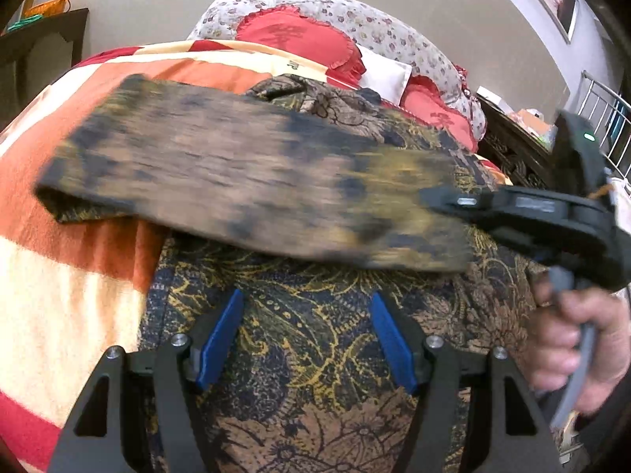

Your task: Fold small clothes

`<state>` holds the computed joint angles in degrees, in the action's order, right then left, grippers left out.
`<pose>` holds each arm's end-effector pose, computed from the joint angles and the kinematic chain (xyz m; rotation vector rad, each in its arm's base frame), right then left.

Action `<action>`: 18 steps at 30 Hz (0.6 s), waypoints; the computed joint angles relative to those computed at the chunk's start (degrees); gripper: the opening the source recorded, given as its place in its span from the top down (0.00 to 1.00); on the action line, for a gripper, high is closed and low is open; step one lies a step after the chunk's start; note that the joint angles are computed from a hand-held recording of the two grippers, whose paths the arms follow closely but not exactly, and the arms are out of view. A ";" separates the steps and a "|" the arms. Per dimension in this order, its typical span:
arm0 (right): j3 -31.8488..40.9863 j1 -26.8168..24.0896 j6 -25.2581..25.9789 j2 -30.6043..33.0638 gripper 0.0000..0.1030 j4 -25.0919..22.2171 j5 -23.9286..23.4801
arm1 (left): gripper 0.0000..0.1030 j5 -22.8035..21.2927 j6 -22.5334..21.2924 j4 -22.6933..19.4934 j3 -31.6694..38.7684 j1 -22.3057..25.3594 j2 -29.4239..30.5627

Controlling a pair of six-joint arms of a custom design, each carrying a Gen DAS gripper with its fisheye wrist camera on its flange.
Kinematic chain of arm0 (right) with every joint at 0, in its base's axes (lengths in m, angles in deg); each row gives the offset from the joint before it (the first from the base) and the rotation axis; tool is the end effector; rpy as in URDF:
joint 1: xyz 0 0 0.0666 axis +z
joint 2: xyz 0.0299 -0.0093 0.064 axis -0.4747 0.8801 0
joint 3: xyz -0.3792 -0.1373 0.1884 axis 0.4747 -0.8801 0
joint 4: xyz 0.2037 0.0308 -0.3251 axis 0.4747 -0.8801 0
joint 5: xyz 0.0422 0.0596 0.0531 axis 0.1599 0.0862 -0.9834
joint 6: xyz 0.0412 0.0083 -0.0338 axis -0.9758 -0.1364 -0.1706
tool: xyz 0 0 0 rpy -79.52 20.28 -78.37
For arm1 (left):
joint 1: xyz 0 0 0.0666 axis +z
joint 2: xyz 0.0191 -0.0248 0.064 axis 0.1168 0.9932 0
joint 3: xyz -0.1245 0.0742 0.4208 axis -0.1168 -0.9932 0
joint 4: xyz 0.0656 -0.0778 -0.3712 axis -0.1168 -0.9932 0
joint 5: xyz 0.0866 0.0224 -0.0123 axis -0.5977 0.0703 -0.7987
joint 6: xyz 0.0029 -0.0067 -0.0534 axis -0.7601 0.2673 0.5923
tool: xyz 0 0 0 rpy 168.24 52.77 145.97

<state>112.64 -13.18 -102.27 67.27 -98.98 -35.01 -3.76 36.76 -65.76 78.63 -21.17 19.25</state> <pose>0.4688 0.1361 0.4067 0.1582 2.3899 0.6818 0.4155 -0.2249 0.3711 0.2138 2.3782 -0.5426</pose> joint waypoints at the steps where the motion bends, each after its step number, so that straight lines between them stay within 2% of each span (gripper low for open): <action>1: -0.36 -1.04 1.00 -1.30 0.88 -1.40 1.07 | 0.31 -0.16 -0.06 -0.07 0.05 -0.07 0.03; 5: -1.56 -7.38 5.12 -6.48 0.88 -9.46 5.58 | 0.31 -0.59 -0.17 -0.29 0.17 -0.24 0.05; 6: -1.94 -10.41 6.08 -7.74 0.88 -11.92 6.93 | 0.31 -0.73 -0.19 -0.42 0.24 -0.30 0.07; 9: -3.17 -17.20 7.71 -10.00 0.88 -15.17 6.58 | 0.31 -1.19 -0.35 -0.84 0.49 -0.52 0.15; 11: -3.40 -19.66 8.55 -10.14 0.88 -16.26 6.32 | 0.30 -1.43 -0.56 -1.14 0.68 -0.71 0.23; 12: -3.55 -20.70 9.28 -9.91 0.88 -17.05 5.87 | 0.29 -1.43 -0.74 -1.27 0.76 -0.79 0.27; 15: -1.47 -19.55 10.11 -6.94 0.88 -18.98 8.51 | 0.27 -1.82 -1.30 -1.79 1.04 -1.03 0.39; 16: -0.77 -19.32 8.85 -5.98 0.88 -21.32 9.23 | 0.27 -1.95 -1.49 -1.98 1.16 -1.05 0.42; 18: -1.67 -19.81 6.31 -6.53 0.88 -21.50 8.61 | 0.25 -2.02 -1.92 -2.48 1.45 -1.21 0.46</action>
